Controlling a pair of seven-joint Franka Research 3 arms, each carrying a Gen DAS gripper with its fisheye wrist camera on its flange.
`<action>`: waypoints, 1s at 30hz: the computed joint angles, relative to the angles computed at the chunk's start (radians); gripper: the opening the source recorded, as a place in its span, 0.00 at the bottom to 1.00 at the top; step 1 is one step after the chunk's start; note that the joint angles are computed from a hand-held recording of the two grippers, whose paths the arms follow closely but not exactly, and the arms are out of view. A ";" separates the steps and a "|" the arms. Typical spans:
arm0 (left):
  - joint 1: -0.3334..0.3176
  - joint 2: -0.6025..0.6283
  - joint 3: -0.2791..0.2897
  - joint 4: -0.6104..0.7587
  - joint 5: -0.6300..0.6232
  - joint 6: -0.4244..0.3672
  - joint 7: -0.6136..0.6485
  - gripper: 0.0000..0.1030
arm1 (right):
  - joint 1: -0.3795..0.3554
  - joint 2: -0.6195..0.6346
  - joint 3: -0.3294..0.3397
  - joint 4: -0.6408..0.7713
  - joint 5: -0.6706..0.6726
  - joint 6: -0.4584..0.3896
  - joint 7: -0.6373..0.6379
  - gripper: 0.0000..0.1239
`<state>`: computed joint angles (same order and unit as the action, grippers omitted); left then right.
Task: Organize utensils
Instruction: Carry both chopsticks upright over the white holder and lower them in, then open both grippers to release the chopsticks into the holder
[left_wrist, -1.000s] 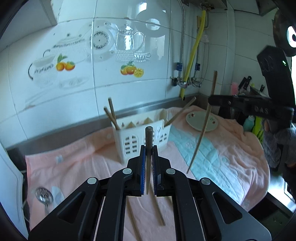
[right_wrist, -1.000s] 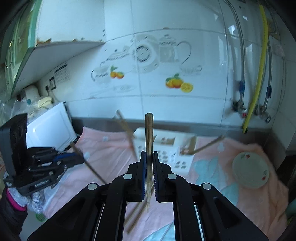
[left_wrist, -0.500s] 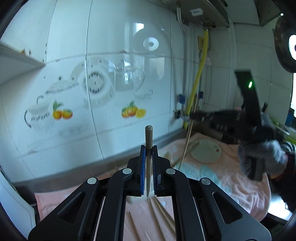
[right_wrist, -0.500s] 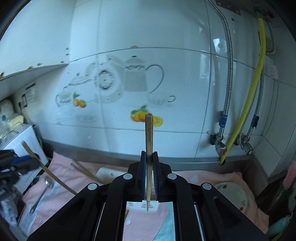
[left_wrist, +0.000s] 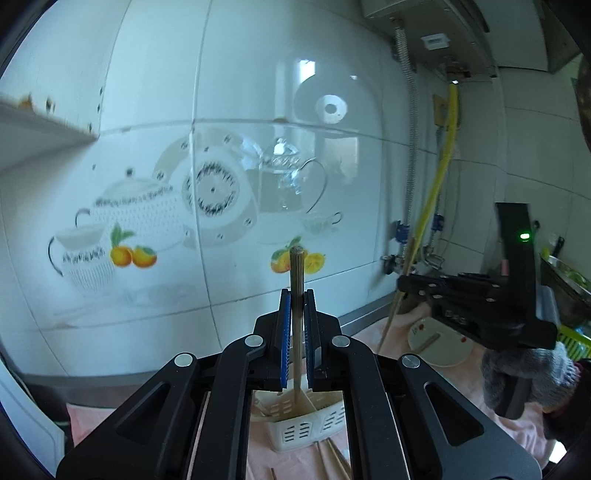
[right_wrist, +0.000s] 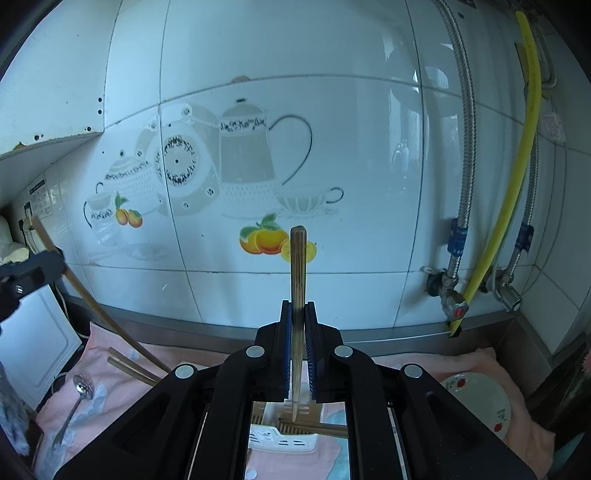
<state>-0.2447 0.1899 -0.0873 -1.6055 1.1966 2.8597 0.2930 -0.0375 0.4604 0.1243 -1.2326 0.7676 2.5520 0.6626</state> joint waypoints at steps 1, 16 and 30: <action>-0.002 0.004 0.003 0.000 0.008 -0.004 -0.014 0.05 | -0.002 0.002 0.003 -0.003 0.005 -0.002 -0.006 0.06; 0.016 0.030 0.006 -0.067 -0.169 0.004 0.089 0.06 | 0.003 -0.001 -0.011 -0.049 -0.034 -0.023 -0.005 0.06; 0.023 -0.081 -0.006 -0.190 -0.054 0.002 -0.051 0.38 | -0.023 -0.137 -0.008 -0.215 0.083 0.045 -0.127 0.40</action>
<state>-0.2218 0.1088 -0.0935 -1.7956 1.1424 2.8618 0.2421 -0.0605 0.3231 0.1168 -1.4476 0.8502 2.5965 0.5354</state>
